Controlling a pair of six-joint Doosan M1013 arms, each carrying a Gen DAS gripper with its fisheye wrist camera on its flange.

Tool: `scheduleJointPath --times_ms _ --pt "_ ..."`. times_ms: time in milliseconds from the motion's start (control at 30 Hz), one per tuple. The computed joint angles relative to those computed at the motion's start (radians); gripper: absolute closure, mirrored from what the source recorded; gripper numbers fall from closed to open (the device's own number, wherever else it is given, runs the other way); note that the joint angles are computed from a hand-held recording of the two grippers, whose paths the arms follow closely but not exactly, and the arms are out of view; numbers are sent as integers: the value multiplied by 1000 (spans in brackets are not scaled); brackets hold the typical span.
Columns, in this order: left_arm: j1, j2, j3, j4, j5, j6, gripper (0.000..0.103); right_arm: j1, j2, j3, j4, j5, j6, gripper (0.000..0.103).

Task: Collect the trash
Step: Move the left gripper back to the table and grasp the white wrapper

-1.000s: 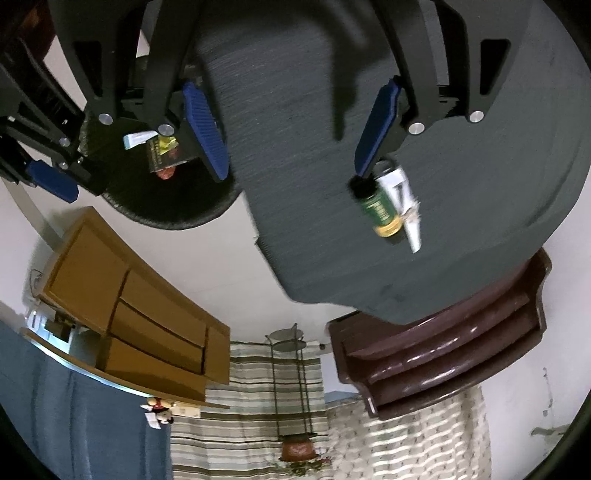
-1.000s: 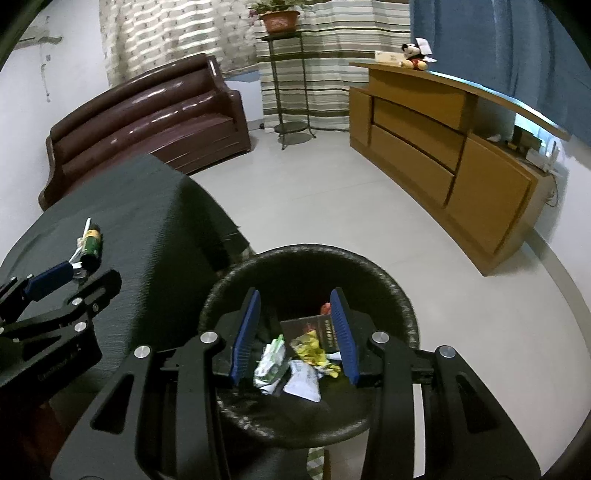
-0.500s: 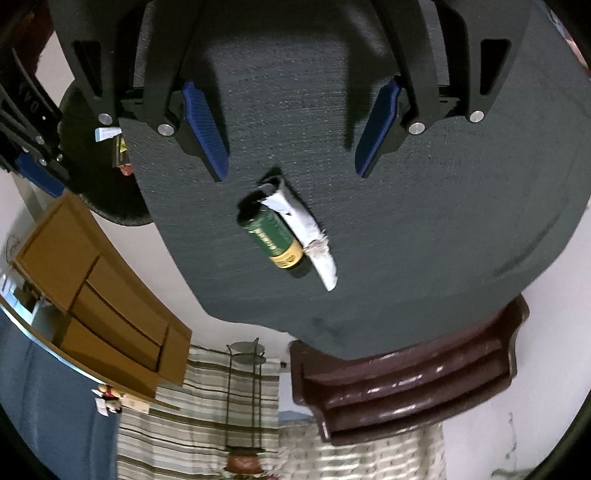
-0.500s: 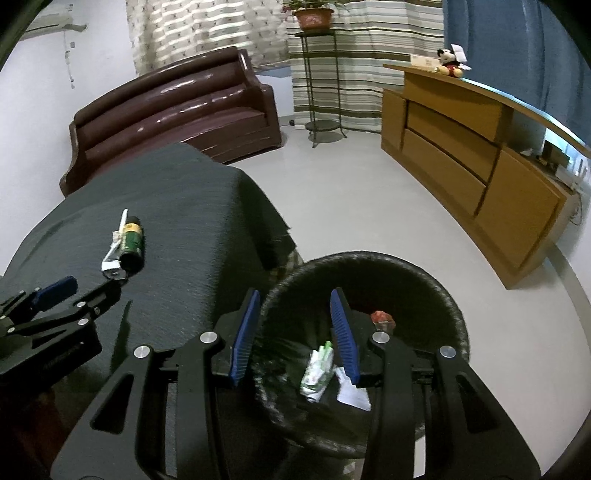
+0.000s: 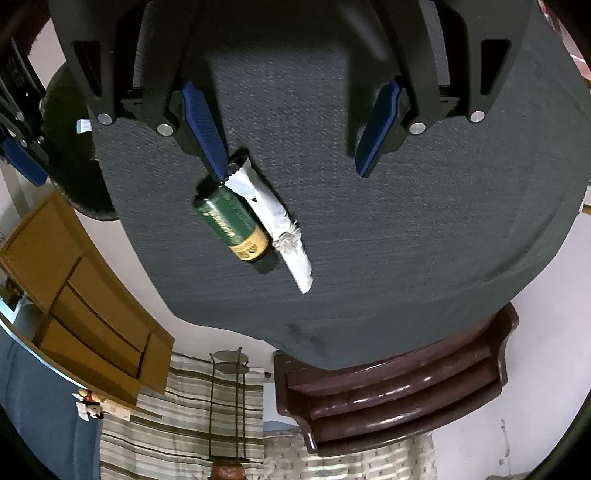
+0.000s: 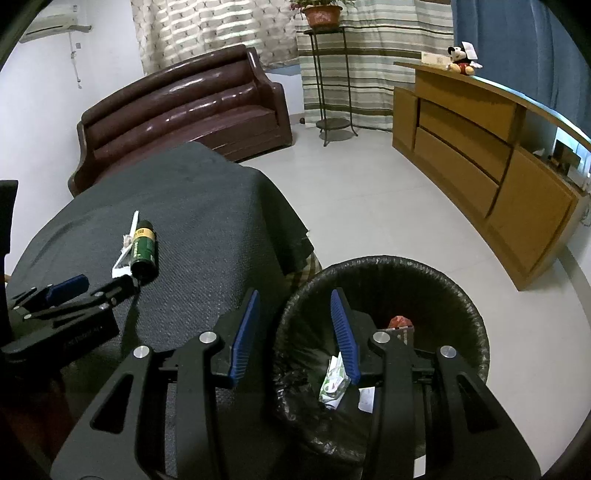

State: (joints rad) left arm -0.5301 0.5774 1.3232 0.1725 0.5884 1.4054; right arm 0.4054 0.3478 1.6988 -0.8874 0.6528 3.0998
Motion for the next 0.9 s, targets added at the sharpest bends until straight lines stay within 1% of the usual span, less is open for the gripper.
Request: scheduleJointPath --times_ms 233,333,433,533,700,733,800,833,900 --pt "15 -2 2 47 10 -70 33 -1 2 -1 14 -6 -12 64" --pt "18 -6 4 28 8 -57 33 -1 4 -3 18 -6 -18 64" --pt "17 -8 6 15 -10 -37 33 -1 7 -5 23 -4 -23 64" --pt "13 0 -3 28 -15 -42 33 -2 7 -5 27 -3 -28 63" --pt "13 24 -39 55 13 -59 34 -1 9 -6 28 -1 -28 63" --pt "14 28 -48 54 19 -55 36 -1 9 -5 29 -2 -28 63" --pt "15 32 -57 41 27 -36 49 -2 10 -6 32 -2 -32 63" --pt "17 36 -64 24 36 -16 53 -2 10 -6 36 -3 -35 63" --pt "23 40 -69 -17 43 24 68 -2 11 -5 40 -3 -39 63"
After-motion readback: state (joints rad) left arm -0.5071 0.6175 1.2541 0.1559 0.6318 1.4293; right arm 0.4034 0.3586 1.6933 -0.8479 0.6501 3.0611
